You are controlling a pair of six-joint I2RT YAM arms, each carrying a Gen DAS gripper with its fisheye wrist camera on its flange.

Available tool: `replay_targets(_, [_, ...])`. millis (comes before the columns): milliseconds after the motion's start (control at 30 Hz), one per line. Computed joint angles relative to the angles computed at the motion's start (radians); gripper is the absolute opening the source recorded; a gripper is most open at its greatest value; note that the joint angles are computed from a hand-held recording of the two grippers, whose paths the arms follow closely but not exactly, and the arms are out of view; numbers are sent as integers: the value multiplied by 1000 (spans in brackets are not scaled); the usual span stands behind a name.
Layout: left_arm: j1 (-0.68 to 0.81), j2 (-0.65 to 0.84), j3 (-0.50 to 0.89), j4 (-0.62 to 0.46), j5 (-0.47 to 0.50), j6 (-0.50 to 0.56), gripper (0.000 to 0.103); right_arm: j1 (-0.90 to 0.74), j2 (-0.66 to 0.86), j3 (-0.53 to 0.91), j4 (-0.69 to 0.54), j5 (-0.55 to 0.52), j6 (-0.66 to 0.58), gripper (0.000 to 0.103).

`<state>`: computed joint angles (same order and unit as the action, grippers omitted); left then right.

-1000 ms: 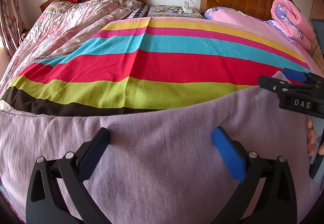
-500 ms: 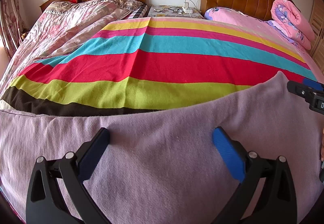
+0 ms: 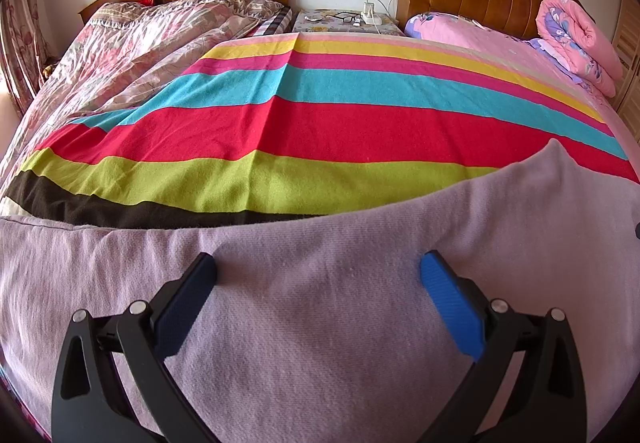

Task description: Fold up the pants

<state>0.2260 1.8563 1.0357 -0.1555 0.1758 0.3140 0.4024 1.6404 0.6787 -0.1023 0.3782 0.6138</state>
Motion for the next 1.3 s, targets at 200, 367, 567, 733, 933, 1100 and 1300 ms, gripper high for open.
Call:
replay_targets(200, [44,-392,-270,-108,172,117,101,237,-203,-81,-46,18,-53,92])
replay_targets(367, [70,-438,-435,-76,111,243,101,421,-123,-96,-59,-3,-37,92])
replay_targets(567, [248,-457,-443,-91,256,337,101,456,-164,-108,-106,5,21,92])
replay_targets(733, [634,-275,-176,-327,580,309,101,425,-129,19,-5,1,-121,92])
replay_targets(933, [982,107,270,-554,842,74,87,445,168,339,73,-67,-289,92])
replay_targets(1100, [1018,358,550,-664,855,-10,68,486,328,536,49,-132,-335,92])
replay_targets(1300, [1015,518,729,-695,900,-97,59,500,390,616,-5,-142,-325,92])
